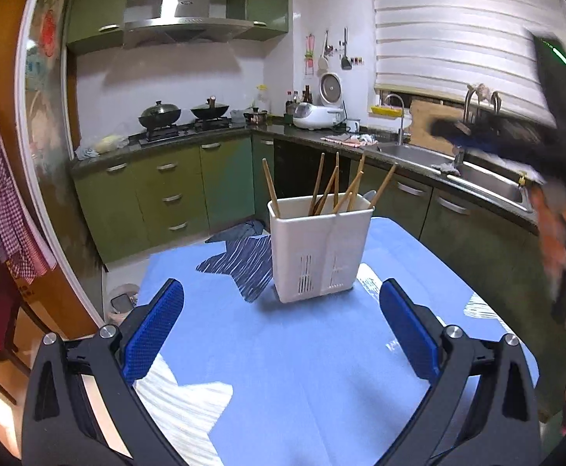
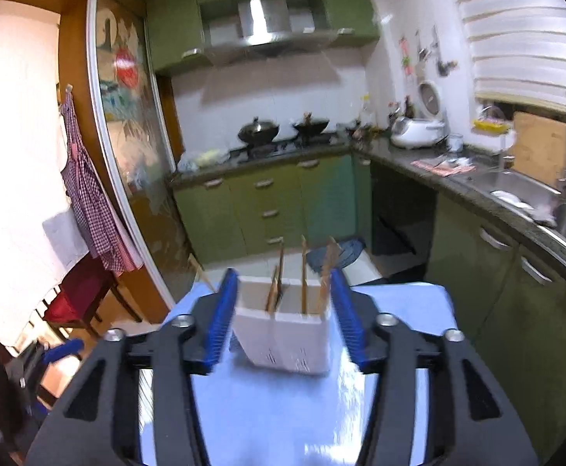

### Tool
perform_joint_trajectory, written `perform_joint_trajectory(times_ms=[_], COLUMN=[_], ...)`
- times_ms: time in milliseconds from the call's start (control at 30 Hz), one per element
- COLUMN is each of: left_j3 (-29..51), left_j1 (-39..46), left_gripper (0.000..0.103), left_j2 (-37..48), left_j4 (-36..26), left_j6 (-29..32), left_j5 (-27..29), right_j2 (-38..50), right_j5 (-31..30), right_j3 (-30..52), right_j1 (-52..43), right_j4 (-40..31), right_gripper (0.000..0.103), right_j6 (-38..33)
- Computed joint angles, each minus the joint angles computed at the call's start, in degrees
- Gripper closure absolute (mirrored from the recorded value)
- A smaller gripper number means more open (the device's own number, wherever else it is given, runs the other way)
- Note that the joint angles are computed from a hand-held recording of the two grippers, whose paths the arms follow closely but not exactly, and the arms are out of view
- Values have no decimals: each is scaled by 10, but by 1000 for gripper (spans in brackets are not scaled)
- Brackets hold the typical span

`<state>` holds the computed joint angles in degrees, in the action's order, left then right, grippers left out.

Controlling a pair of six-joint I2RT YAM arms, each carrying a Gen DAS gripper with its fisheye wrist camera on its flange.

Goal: Organize utensils

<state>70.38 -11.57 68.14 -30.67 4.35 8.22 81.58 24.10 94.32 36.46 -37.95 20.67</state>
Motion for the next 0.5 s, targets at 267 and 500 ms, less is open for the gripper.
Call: perform_joint_trajectory(times_ms=[267, 500], left_j3=[-120, -163], left_j1=[8, 22], left_gripper=[7, 7], left_j2=[-126, -234], left_j4=[-3, -57], left_j6=[-28, -28], left_j5=[-10, -21], right_j2=[-168, -168], right_j5=[269, 415], right_j3=[-275, -277], right_j1=[240, 424], right_j4=[-16, -197], right_gripper=[10, 5], right_j6=[140, 383])
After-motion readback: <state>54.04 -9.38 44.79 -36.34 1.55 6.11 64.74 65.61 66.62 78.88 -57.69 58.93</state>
